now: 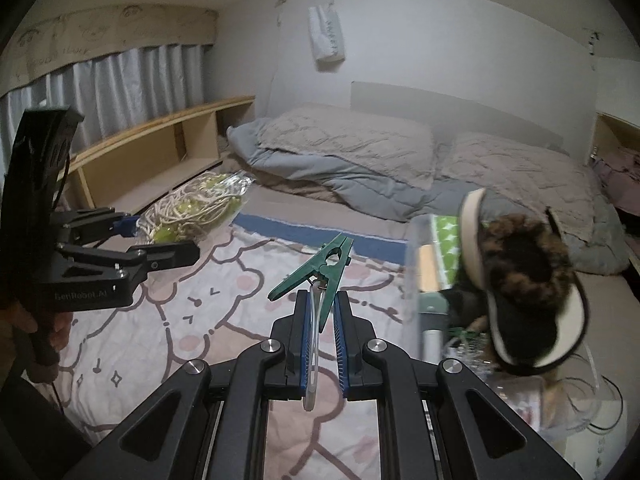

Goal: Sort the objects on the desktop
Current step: 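Carry the bagged cord and the clothespin with both grippers over the clear box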

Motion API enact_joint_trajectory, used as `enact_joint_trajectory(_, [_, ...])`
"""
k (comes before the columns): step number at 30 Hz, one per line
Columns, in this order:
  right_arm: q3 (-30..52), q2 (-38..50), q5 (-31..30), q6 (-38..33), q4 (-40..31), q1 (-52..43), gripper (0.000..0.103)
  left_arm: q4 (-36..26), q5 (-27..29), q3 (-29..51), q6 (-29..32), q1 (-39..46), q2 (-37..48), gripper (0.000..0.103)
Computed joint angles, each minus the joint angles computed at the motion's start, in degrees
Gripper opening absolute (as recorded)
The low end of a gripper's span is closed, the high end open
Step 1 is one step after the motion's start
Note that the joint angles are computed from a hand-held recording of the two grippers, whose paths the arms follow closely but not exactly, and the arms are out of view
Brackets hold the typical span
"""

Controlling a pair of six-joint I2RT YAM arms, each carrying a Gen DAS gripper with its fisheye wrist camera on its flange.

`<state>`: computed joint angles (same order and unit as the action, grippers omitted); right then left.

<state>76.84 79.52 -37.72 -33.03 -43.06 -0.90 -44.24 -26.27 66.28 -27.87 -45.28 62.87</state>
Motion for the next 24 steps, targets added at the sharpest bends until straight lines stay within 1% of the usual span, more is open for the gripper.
enact_joint_trajectory(3, [2.6,1.2,-2.1,-0.4,-1.4,-3.7,0.012,1.3,0.2,0.6,0.5,-0.6,0.8,0.058])
enact_joint_trajectory(7, [4.4,3.3,-4.7,0.5,-1.3,-8.4,0.012,3.6,0.2,1.1,0.7,-1.4,2.7,0.058])
enact_joint_trajectory(13, [8.3,8.7,-5.2,2.6,-0.2,-14.5,0.012,5.9,1.0,1.7,0.9,-2.2,5.3,0.058])
enact_joint_trajectory(19, [12.8,15.0,-2.2,4.4,0.3,-18.1,0.012,7.5,1.3,2.4,1.5,-2.8,7.4,0.058])
enact_joint_trajectory(22, [13.8,17.0,-0.7,3.9,-0.2,-18.4,0.012,8.1,2.0,2.6,1.4,-2.7,8.1,0.058])
enact_joint_trajectory(24, [14.5,18.4,2.0,3.1,-1.1,-17.9,0.012,8.6,2.5,2.8,1.4,-2.6,8.6,0.059])
